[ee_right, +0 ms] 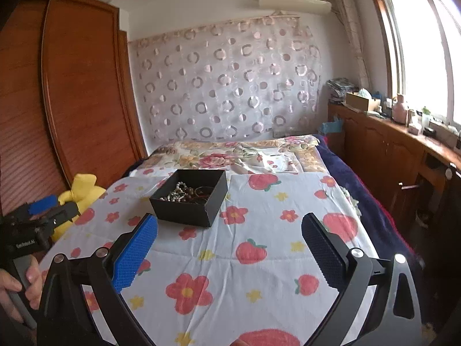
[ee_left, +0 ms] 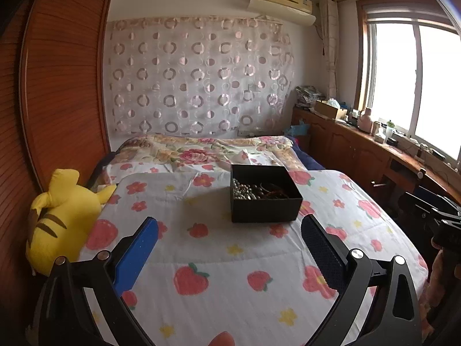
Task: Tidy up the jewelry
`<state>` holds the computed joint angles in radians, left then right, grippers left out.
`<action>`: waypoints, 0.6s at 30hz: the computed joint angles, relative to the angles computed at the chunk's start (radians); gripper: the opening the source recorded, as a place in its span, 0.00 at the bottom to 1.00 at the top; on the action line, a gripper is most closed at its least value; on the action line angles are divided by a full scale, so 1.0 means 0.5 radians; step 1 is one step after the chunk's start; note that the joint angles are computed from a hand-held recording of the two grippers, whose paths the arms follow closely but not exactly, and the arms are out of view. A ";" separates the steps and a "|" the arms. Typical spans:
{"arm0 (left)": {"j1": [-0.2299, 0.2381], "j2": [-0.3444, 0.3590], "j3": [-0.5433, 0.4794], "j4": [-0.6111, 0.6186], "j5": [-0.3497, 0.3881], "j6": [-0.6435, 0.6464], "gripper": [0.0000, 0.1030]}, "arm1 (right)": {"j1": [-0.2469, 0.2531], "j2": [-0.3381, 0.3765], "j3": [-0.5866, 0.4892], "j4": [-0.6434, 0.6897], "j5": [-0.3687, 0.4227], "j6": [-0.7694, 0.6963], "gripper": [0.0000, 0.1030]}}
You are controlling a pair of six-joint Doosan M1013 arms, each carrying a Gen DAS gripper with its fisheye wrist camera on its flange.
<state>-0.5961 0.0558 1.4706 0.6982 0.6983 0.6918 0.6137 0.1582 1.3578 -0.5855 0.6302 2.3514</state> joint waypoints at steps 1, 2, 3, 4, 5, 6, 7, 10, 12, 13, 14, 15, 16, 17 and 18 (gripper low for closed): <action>-0.006 -0.004 0.005 0.003 0.003 -0.001 0.93 | 0.003 -0.012 0.017 -0.030 -0.010 0.033 0.98; -0.015 -0.010 0.010 0.009 0.013 -0.001 0.93 | 0.005 -0.022 0.030 -0.054 -0.025 0.049 0.98; -0.025 -0.014 0.015 0.019 0.027 0.000 0.93 | 0.006 -0.023 0.031 -0.066 -0.029 0.048 0.98; -0.035 -0.018 0.021 0.036 0.041 -0.010 0.93 | 0.014 -0.027 0.035 -0.118 -0.024 0.073 0.98; -0.044 -0.021 0.025 0.052 0.056 -0.019 0.93 | 0.019 -0.024 0.032 -0.132 -0.022 0.077 0.98; -0.048 -0.025 0.029 0.055 0.060 -0.025 0.93 | 0.022 -0.026 0.036 -0.145 -0.027 0.082 0.98; -0.048 -0.027 0.031 0.047 0.054 -0.023 0.93 | 0.027 -0.023 0.029 -0.154 -0.021 0.086 0.98; -0.050 -0.026 0.030 0.056 0.060 -0.023 0.93 | 0.040 -0.022 0.029 -0.186 -0.010 0.098 0.98; -0.052 -0.027 0.031 0.058 0.065 -0.025 0.93 | 0.042 -0.022 0.028 -0.189 -0.006 0.098 0.98; -0.050 -0.026 0.030 0.059 0.060 -0.028 0.93 | 0.044 -0.021 0.029 -0.187 -0.002 0.092 0.98; -0.049 -0.026 0.029 0.059 0.057 -0.030 0.93 | 0.044 -0.022 0.028 -0.182 -0.002 0.089 0.98; -0.057 -0.033 0.038 0.074 0.056 -0.049 0.93 | 0.046 -0.021 0.028 -0.180 0.000 0.084 0.98; -0.066 -0.034 0.043 0.087 0.059 -0.063 0.93 | 0.048 -0.020 0.027 -0.187 0.007 0.085 0.98; -0.075 -0.040 0.051 0.110 0.061 -0.081 0.93 | 0.051 -0.018 0.025 -0.188 0.012 0.083 0.98; -0.080 -0.042 0.054 0.123 0.062 -0.090 0.93 | 0.052 -0.017 0.024 -0.190 0.017 0.082 0.98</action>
